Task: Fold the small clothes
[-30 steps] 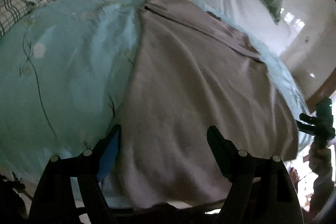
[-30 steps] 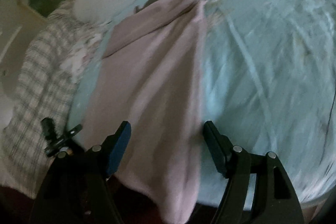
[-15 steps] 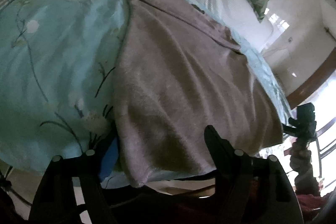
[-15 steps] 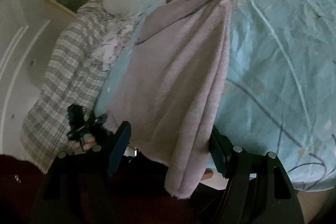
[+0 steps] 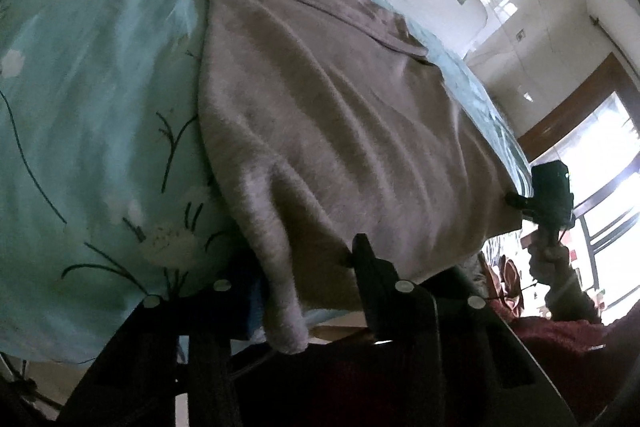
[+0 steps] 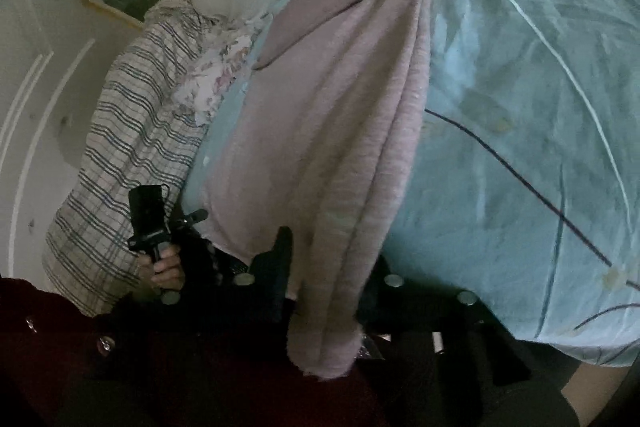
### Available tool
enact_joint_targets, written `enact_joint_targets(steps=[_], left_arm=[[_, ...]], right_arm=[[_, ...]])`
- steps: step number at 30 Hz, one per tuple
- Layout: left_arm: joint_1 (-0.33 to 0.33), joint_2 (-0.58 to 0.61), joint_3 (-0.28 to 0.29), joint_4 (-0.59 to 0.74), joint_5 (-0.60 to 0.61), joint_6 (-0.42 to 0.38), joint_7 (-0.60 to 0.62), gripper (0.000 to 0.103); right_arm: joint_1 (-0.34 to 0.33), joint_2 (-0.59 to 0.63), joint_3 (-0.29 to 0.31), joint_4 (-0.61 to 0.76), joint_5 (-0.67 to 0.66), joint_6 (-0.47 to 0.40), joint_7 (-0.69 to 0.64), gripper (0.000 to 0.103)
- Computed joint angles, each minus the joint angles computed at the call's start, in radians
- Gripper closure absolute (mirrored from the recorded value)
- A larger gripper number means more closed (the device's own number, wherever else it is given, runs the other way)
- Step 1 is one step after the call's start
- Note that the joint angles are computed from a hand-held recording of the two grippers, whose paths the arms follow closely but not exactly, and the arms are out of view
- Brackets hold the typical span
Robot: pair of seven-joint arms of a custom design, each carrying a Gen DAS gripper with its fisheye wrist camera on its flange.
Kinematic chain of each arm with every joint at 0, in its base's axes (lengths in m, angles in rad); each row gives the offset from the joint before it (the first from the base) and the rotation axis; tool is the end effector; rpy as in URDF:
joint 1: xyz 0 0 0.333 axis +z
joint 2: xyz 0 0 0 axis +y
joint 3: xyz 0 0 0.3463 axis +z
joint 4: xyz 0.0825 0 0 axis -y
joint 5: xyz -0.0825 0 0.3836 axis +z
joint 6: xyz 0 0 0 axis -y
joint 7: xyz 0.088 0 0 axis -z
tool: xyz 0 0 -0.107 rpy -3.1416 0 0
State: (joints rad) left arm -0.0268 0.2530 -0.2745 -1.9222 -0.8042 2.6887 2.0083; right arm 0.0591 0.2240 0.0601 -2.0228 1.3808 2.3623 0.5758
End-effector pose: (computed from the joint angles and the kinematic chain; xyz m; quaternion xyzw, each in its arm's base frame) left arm 0.6328 -0.1587 0.4435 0.6361 -0.6794 0.3654 0.0152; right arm 0.6087 0.0837 0.3889 -0.6496 0.5896 0.1232 0.4639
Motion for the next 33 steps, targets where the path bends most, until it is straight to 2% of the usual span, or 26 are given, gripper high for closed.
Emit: enact_joint_targets(steps=[3, 6, 9, 13, 17, 22, 27, 31, 33], left_arm=[[-0.011, -0.007, 0.006, -0.015, 0.034, 0.017, -0.012, 0.082], [-0.001, -0.015, -0.006, -0.024, -0.001, 0.030, 0.009, 0.092], [0.023, -0.027, -0.020, -0.030, -0.104, 0.021, 0.076, 0.092], [0.024, -0.022, 0.001, -0.029, -0.133, -0.012, 0.088, 0.091], [0.024, -0.044, -0.002, -0.053, -0.206, 0.021, 0.147, 0.096], [0.033, -0.074, 0.002, -0.065, -0.428, 0.009, 0.310, 0.098], [-0.015, -0.064, 0.027, -0.050, -0.353, 0.055, 0.250, 0.099], [-0.026, -0.074, 0.016, -0.016, -0.370, 0.110, 0.270, 0.100], [-0.041, -0.067, 0.015, 0.024, -0.345, 0.167, 0.266, 0.100]], right_arm=[[0.004, 0.000, 0.006, 0.007, -0.005, -0.011, -0.016, 0.082], [0.003, -0.002, 0.011, 0.010, 0.029, -0.031, -0.050, 0.085], [-0.003, 0.000, 0.008, 0.014, 0.072, -0.061, -0.082, 0.086], [0.002, 0.007, 0.004, 0.020, 0.070, -0.060, -0.077, 0.087], [-0.002, 0.007, 0.003, 0.019, 0.089, -0.069, -0.094, 0.087], [-0.015, 0.025, -0.001, 0.036, 0.117, -0.110, -0.115, 0.087], [-0.024, 0.030, 0.003, 0.053, 0.118, -0.129, -0.114, 0.087], [-0.034, 0.008, 0.002, 0.064, 0.194, -0.153, -0.162, 0.088], [-0.031, 0.002, -0.002, 0.090, 0.230, -0.139, -0.184, 0.088]])
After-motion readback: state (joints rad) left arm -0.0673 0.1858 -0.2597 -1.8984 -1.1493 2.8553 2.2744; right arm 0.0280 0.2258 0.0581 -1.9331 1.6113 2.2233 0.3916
